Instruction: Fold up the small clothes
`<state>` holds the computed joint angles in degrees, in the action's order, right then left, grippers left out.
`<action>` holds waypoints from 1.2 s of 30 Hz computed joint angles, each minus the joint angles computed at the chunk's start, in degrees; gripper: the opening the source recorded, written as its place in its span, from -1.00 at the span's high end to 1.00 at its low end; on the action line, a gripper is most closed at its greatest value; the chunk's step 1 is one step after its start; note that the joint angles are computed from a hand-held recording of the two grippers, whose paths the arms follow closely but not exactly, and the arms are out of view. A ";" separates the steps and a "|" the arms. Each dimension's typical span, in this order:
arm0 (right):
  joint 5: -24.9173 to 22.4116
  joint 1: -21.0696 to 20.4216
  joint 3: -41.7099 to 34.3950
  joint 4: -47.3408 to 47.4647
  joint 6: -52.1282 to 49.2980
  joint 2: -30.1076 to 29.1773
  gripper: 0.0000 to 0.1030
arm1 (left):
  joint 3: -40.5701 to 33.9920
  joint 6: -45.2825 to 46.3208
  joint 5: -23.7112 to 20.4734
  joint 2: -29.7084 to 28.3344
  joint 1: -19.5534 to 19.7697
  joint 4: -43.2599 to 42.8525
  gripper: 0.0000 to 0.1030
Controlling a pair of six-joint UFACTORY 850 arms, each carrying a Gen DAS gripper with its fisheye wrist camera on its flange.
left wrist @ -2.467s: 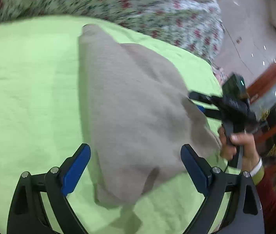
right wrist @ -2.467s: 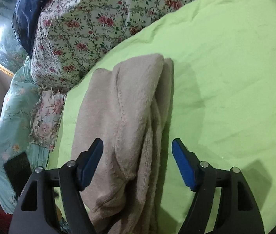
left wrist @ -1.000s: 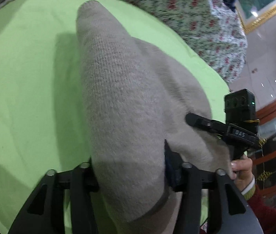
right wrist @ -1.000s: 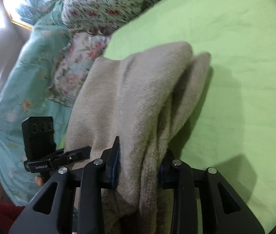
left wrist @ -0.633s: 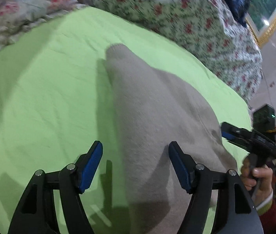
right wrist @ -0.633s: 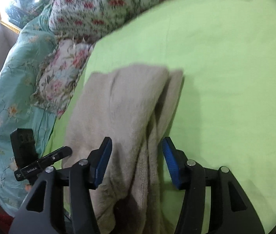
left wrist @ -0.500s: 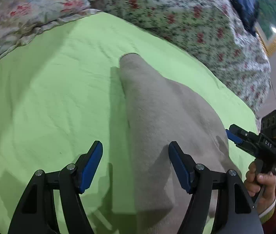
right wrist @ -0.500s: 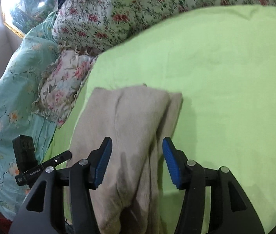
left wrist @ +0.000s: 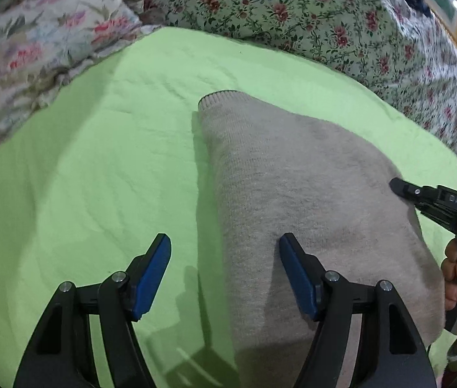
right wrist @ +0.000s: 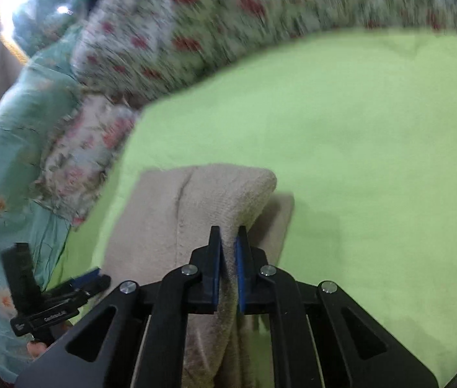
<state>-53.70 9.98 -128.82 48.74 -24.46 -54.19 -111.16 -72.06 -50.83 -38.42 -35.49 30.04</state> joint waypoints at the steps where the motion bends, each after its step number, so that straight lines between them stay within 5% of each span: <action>1: -0.48 -0.21 -0.05 0.68 0.62 -0.28 0.73 | 0.00 0.28 -0.14 0.24 -0.24 0.02 -0.35; 14: 2.83 -3.31 38.25 12.76 -19.83 26.67 0.67 | 16.56 -9.76 1.81 11.81 -11.18 8.49 -0.34; 19: 4.22 -3.02 44.84 13.31 -23.26 30.98 0.65 | 19.74 -11.14 1.73 12.61 -14.07 9.36 -0.35; 22: 4.84 -2.15 45.97 12.76 -23.93 31.40 0.45 | 20.04 -9.99 2.18 11.84 -14.04 7.87 -0.35; 28: 4.64 -0.93 46.29 13.92 -24.23 30.64 0.56 | 19.77 -15.92 1.64 10.85 -13.21 9.55 -0.31; 29: 3.93 -1.02 46.02 14.70 -24.14 30.51 0.90 | 18.19 -15.70 -1.15 9.67 -13.43 10.12 -0.23; 30: 3.58 -1.34 46.28 16.42 -25.04 30.90 0.89 | 16.96 -15.17 -3.33 8.75 -13.42 9.86 0.13; 32: 2.57 -2.59 47.72 23.37 -30.71 33.00 0.89 | 18.42 -18.50 -1.38 9.86 -13.05 9.63 0.41; 36: 8.81 -1.67 47.16 13.48 -27.24 34.15 0.89 | 17.19 -18.07 -2.34 8.81 -12.76 7.32 0.52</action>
<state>-44.89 8.30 -81.66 62.23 -51.70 -20.03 -93.97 -90.13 -53.17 -29.60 -48.25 37.36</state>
